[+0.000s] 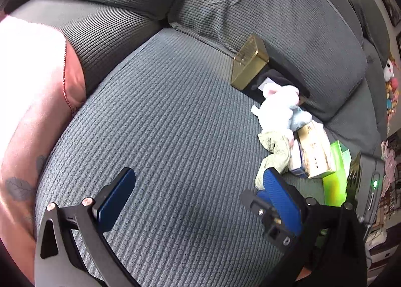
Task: Organize soft objects
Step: 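Close the right gripper on the green knitted cloth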
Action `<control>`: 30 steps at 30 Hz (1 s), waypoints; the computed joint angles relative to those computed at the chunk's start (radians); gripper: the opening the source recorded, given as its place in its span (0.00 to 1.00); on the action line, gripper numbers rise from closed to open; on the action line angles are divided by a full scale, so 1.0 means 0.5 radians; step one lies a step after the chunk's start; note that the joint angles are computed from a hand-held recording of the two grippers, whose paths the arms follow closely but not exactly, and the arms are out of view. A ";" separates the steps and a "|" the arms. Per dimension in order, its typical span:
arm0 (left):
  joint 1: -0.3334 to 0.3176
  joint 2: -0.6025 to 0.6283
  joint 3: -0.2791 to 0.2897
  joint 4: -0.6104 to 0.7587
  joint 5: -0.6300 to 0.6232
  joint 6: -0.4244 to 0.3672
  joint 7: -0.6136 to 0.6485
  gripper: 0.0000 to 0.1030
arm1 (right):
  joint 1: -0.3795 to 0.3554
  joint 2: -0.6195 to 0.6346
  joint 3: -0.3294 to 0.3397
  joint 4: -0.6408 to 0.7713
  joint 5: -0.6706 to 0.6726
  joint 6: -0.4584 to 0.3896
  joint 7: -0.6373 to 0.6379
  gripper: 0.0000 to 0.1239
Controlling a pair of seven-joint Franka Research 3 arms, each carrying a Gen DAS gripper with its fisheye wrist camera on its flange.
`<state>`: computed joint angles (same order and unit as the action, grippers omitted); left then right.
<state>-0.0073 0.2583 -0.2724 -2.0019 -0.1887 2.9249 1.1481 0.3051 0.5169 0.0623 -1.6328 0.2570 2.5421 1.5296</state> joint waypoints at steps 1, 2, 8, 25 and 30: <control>0.060 0.003 -0.066 -0.006 -0.101 0.016 0.076 0.98 | -0.017 -0.002 0.022 0.008 0.022 -0.038 -0.035 0.32; 0.095 0.006 -0.106 -0.006 -0.172 0.022 0.130 0.98 | -0.021 -0.012 0.031 0.003 0.025 -0.064 -0.065 0.32; 0.027 -0.003 -0.029 -0.013 -0.151 0.045 0.084 0.98 | 0.011 0.000 0.041 0.061 0.014 -0.160 -0.176 0.32; -0.071 0.073 0.073 0.121 0.252 -0.195 -0.145 0.99 | -0.104 -0.229 0.008 -0.229 0.130 0.157 -0.031 0.61; -0.058 0.088 0.053 0.147 0.206 -0.274 -0.090 0.98 | -0.114 -0.262 0.015 -0.285 0.177 0.280 -0.050 0.68</control>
<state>-0.0363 0.3025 -0.2457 -1.9284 -0.0859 2.7878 1.1029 0.2480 0.3859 0.0697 -1.7754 0.3454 2.6819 1.5046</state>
